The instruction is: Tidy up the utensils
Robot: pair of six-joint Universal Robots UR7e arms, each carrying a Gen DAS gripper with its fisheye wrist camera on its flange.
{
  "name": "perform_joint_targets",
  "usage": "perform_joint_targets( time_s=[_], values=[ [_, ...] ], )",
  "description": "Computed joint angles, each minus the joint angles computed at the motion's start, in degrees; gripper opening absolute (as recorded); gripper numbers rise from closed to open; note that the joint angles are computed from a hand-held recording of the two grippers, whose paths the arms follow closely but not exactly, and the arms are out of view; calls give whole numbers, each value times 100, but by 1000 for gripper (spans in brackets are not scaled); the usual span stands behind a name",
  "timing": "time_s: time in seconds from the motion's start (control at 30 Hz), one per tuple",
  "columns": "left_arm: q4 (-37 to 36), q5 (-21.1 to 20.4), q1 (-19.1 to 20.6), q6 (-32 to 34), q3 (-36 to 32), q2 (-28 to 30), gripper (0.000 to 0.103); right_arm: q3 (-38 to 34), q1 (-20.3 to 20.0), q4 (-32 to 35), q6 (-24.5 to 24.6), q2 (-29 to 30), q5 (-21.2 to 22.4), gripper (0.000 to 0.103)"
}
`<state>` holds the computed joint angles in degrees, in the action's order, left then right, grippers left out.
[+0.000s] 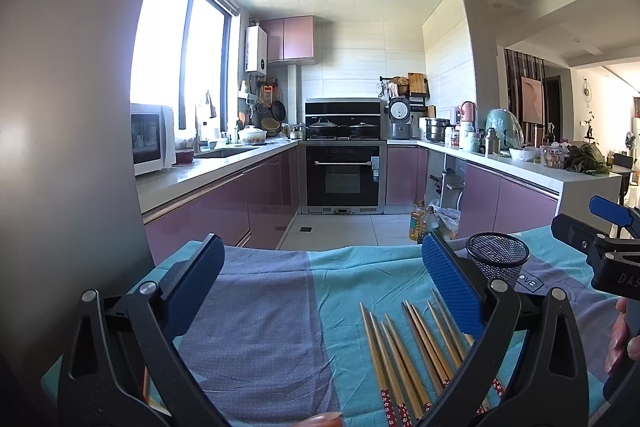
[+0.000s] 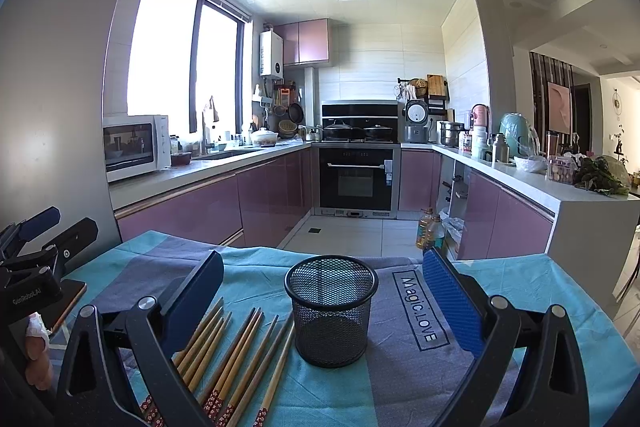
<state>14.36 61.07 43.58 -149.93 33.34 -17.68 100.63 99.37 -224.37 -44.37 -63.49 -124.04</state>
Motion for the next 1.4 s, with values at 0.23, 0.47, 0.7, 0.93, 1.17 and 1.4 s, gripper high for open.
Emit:
perform_joint_targets(
  time_s=[0.23, 0.47, 0.7, 0.93, 1.17, 1.4],
  values=[
    [33, 1, -5, -18, -9, -2, 97, 1, 3, 18, 18, -16, 0, 96],
    [8, -2, -10, -5, 5, -5, 97, -18, -4, 30, 30, 6, -5, 96],
    [-47, -9, -21, 11, 46, -23, 97, -7, -6, 35, 51, -2, 12, 96],
    [-42, -7, -22, 10, 41, -27, 97, -21, 7, 35, 52, -1, -1, 96],
    [-49, -7, -28, 7, 47, -33, 97, -14, 7, 46, 62, -11, 5, 96],
    [-42, -3, -28, 3, 46, -37, 97, -7, 8, 51, 73, -17, 6, 96]
  ],
)
